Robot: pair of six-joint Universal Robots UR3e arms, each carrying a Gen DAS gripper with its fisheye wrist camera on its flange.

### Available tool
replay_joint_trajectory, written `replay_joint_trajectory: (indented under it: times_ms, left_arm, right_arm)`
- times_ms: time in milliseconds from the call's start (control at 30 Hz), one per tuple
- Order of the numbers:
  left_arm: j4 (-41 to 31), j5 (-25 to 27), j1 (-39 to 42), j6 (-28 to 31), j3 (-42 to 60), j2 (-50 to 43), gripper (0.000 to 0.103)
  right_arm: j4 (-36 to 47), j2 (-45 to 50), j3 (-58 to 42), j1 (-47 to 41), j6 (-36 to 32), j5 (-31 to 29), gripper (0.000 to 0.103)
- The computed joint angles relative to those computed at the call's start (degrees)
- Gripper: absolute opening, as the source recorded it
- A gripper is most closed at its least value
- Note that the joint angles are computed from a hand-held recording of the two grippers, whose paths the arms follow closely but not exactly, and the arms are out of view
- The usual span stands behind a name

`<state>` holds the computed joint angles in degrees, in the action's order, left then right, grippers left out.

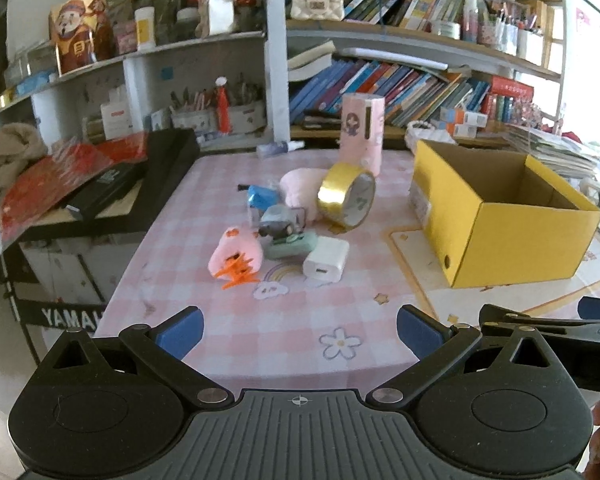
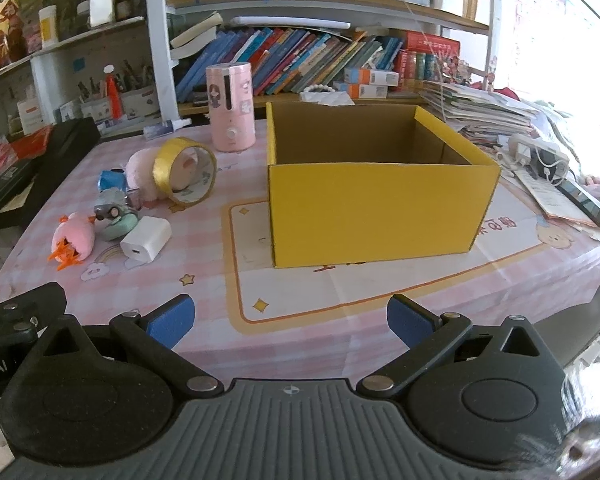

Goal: Organize objects
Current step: 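Grasp the white charger with the right tool while the left tool approaches the pink chick plush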

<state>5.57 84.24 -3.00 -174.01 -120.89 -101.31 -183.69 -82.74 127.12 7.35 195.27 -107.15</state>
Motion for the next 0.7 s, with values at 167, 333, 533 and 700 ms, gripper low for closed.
replay_joint_trajectory:
  times_ms: [167,333,533,700]
  left_arm:
    - [2.5,0.4,1.6,-0.8,-1.8,0.2,0.103]
    - [4.0,2.8,2.4,-2.8,-1.8,-1.0,0.103]
    - [8.9,5.2,3.8,-4.4,-0.8,-4.5,0.103]
    - [3.7,2.7,5.4,-6.7,4.2,-6.2,0.103]
  right_arm:
    - [-0.2,1.7,-1.6,0.3,-0.9,2.4,0.103]
    - [-0.2,4.2,-4.2,0.3,-2.3,5.7,0.103]
    - [0.9,9.3,-10.0,0.5,-5.2,10.0,0.103]
    - [2.0,14.1,-16.1,0.0,-8.2,13.0,0.102]
